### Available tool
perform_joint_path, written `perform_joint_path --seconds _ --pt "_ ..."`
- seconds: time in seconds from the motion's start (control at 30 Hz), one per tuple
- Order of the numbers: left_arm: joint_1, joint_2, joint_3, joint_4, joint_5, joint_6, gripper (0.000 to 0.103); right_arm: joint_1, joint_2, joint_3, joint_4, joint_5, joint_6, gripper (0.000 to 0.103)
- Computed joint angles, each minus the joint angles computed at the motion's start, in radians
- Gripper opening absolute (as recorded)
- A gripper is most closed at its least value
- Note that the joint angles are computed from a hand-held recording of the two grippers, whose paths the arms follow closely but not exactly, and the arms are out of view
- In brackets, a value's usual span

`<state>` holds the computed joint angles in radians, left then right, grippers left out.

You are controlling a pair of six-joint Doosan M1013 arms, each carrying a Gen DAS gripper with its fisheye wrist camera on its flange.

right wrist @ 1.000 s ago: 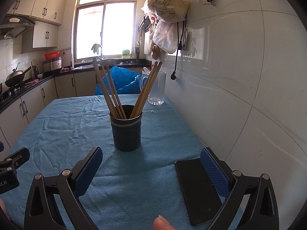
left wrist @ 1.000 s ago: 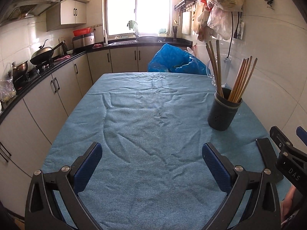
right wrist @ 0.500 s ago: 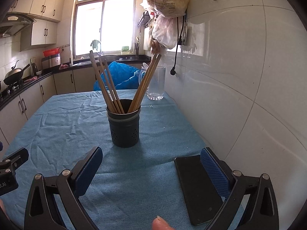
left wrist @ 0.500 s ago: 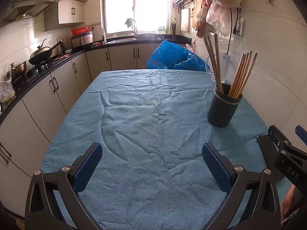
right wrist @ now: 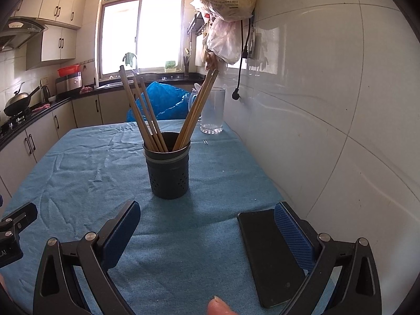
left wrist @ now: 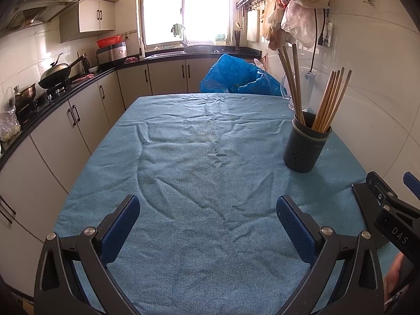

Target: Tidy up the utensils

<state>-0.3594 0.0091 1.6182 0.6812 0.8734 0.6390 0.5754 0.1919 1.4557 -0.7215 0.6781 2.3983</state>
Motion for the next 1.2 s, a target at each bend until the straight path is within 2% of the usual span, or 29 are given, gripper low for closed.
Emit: perform_joint_path --seconds 1.2 --pt "-0.002 -0.002 0.001 -0.007 0.005 0.005 0.103 0.001 0.001 0.0 0.017 0.007 -0.016 0.103"
